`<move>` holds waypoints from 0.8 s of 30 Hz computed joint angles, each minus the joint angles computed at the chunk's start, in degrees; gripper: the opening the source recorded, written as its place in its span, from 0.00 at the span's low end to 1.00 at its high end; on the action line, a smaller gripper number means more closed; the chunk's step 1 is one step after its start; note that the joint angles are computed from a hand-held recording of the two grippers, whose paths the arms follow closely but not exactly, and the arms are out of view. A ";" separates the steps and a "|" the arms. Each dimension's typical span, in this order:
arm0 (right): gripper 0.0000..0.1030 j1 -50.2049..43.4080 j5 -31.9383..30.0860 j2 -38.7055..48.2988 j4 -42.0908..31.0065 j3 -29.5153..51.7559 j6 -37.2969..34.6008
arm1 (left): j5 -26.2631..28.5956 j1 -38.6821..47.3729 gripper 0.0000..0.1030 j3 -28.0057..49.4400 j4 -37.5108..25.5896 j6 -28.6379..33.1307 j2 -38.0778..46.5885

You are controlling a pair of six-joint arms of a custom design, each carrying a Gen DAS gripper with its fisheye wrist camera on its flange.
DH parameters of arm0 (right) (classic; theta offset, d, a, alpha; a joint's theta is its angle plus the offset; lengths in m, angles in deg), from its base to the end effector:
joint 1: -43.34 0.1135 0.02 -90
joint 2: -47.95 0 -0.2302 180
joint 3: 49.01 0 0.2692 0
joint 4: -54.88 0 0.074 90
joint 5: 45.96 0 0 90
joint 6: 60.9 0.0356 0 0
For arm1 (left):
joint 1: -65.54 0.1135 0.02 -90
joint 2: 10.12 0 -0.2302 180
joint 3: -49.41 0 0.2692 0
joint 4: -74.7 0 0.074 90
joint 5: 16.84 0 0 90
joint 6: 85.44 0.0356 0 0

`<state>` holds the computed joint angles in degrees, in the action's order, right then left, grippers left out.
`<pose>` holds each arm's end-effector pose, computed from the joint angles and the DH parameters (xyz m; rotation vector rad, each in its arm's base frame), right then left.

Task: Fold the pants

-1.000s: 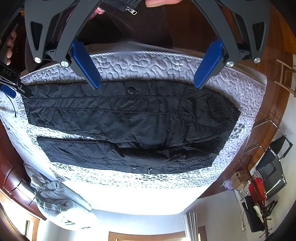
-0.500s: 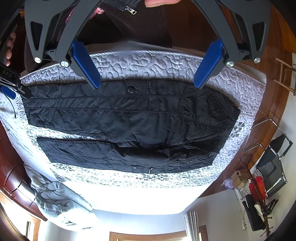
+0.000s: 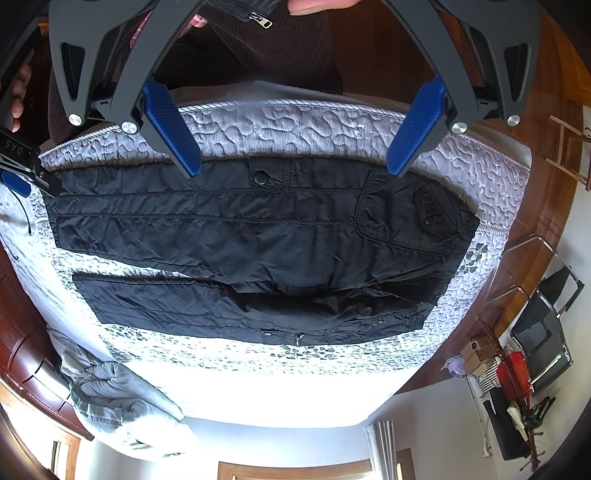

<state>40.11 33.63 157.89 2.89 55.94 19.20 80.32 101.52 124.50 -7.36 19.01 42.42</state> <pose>0.4258 -0.0176 0.2151 -0.2167 2.5375 0.1441 0.1516 0.1046 0.3053 -0.4428 2.5666 0.1550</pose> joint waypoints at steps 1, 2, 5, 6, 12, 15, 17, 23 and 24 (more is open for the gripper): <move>0.97 0.00 0.01 0.13 -0.01 0.17 0.03 | 0.09 0.09 0.98 0.03 0.10 0.07 0.06; 0.97 0.00 0.00 0.19 -0.07 0.31 0.06 | 0.10 0.09 0.98 -0.02 0.19 0.11 0.02; 0.97 -0.07 -0.07 0.24 0.00 0.32 0.08 | 0.20 0.17 0.98 0.33 0.39 0.20 0.40; 0.97 -0.07 -0.07 0.24 0.00 0.32 0.08 | 0.22 0.16 0.98 0.45 0.44 0.21 0.51; 0.97 -0.05 0.03 0.35 0.07 0.43 0.14 | 0.09 -0.18 0.98 0.70 0.63 -0.02 0.75; 0.97 -0.14 -0.04 0.64 0.07 0.76 0.22 | -0.11 -0.24 0.98 0.63 0.81 -0.06 0.67; 0.97 -0.15 0.04 0.82 0.14 0.87 0.23 | -0.08 -0.33 0.98 0.77 0.83 -0.13 0.85; 0.97 -0.24 0.04 1.00 0.09 1.04 0.24 | -0.18 -0.46 0.98 0.84 0.88 -0.20 0.96; 0.97 -0.25 -0.02 1.07 0.01 1.12 0.23 | -0.17 -0.46 0.98 0.88 0.88 -0.20 1.01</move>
<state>39.86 33.62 158.96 2.89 57.07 19.42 80.15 101.05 125.38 -6.48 18.80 43.43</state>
